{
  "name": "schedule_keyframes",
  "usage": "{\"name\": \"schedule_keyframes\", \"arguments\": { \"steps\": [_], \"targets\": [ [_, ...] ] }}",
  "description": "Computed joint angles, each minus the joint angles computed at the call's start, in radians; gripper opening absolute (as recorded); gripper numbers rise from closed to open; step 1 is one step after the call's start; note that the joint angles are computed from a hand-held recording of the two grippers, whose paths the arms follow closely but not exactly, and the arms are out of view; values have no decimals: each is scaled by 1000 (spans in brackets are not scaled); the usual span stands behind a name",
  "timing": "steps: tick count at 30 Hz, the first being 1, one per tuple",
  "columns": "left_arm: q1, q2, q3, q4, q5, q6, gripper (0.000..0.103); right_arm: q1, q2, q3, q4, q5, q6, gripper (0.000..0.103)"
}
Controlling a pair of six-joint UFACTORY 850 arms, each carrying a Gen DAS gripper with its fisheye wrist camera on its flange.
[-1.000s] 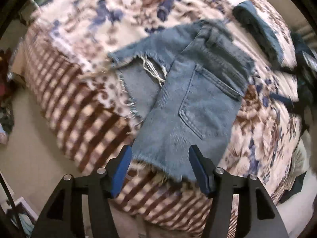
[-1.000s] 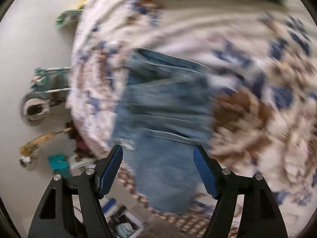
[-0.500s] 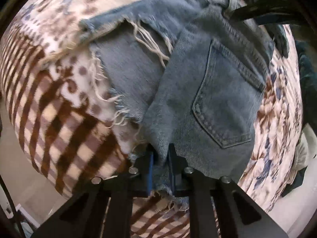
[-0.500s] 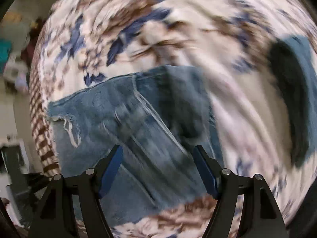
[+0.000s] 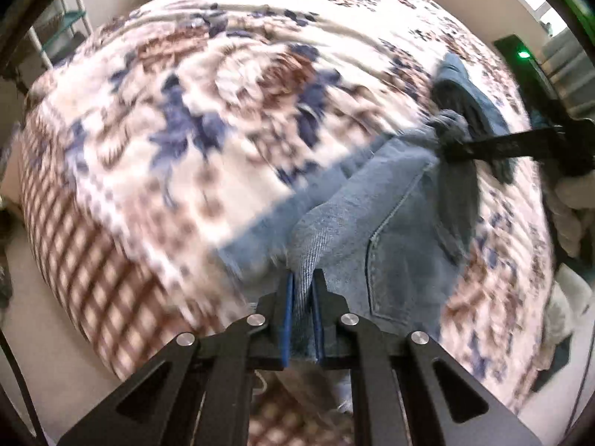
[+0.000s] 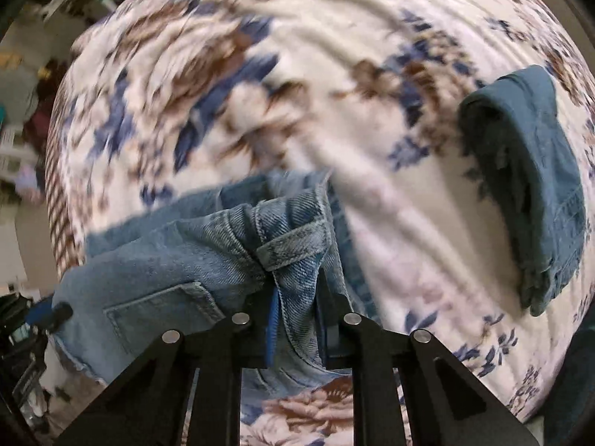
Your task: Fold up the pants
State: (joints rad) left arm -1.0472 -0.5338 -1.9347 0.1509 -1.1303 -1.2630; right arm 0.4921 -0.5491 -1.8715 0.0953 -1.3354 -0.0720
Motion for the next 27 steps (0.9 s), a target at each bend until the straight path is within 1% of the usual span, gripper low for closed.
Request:
{"name": "schedule_keyframes", "arguments": {
  "steps": [3,6,8,9,10,11,12,13,14,15,16,17,18,19,21,22,23,24,25,27],
  "targets": [
    [55,-2,44,-20,-3,74,7,-3,-87,-110,-4,-30,40,17],
    [100,13,123,-80,22,150,8,32,-175,-190,-19,-30,103,18],
    [109,18,147,-103,32,169,11,38,-207,-212,-17,-39,126,21],
    [108,27,160,-103,37,157,12,33,-214,-219,-1,-48,138,27],
    [103,32,161,-95,29,146,16,24,-219,-225,27,-52,156,32],
    [92,30,147,-66,-3,125,17,6,-211,-217,79,-47,174,36],
    [76,17,114,-20,-60,104,27,-17,-189,-193,146,-28,184,51],
    [51,-4,64,55,-137,87,44,-31,-172,-172,180,-12,187,72],
    [26,-22,23,132,-197,77,52,-51,-131,-126,220,24,189,78],
    [-10,-56,-43,237,-290,77,65,-64,-103,-92,242,45,181,80],
    [-48,-100,-122,341,-395,108,73,-76,-70,-53,257,60,171,80],
    [-82,-135,-181,446,-465,147,77,-85,-30,-5,250,75,171,80],
    [-120,-185,-257,549,-540,213,88,-87,-1,32,236,87,175,80],
    [-160,-249,-350,654,-607,310,92,-87,30,71,218,95,182,80],
    [-225,-346,-469,819,-661,498,92,-89,91,159,190,103,188,80],
    [-256,-386,-501,896,-668,581,92,-88,116,202,183,106,192,80],
    [-287,-412,-508,951,-650,653,92,-93,143,250,184,104,188,80],
    [-304,-450,-546,984,-637,724,92,-96,159,281,182,102,187,80],
    [-327,-469,-543,1022,-621,769,92,-98,175,316,174,101,192,80],
    [-353,-491,-541,1030,-583,810,92,-102,198,371,169,111,191,80]
  ]
}}
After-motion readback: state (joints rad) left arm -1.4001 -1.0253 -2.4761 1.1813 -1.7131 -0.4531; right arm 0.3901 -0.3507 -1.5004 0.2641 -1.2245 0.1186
